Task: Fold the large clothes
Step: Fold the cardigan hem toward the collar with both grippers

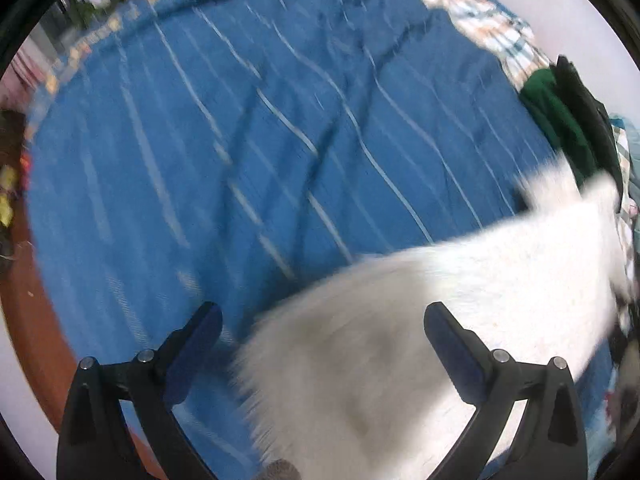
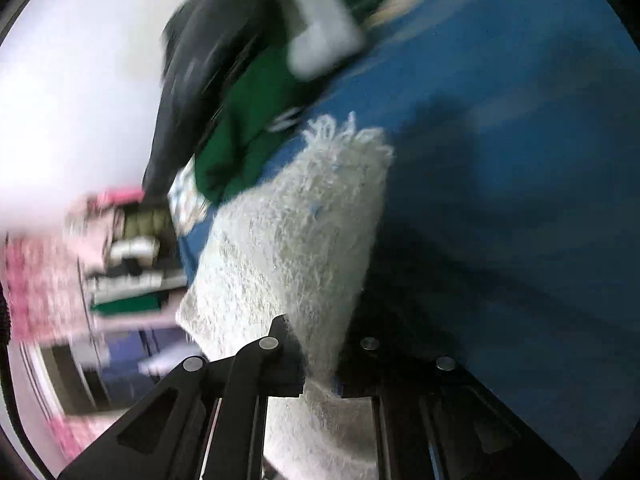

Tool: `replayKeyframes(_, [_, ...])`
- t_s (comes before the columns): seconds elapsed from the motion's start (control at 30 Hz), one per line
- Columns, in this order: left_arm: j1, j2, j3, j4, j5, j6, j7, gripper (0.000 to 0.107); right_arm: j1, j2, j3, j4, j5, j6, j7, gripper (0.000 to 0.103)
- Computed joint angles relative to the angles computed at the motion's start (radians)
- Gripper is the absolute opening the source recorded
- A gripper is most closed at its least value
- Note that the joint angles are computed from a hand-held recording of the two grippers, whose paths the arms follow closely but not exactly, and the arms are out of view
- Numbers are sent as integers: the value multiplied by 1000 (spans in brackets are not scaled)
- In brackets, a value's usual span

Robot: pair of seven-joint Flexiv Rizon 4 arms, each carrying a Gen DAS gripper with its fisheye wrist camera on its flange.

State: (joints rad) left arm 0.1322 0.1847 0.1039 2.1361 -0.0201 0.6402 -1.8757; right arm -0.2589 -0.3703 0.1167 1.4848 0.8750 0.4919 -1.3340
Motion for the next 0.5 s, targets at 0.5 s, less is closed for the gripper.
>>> replayKeyframes(0.5, [4, -76, -32, 40, 503, 42, -95, 103, -98, 564, -232, 503, -509, -249, 166, 38])
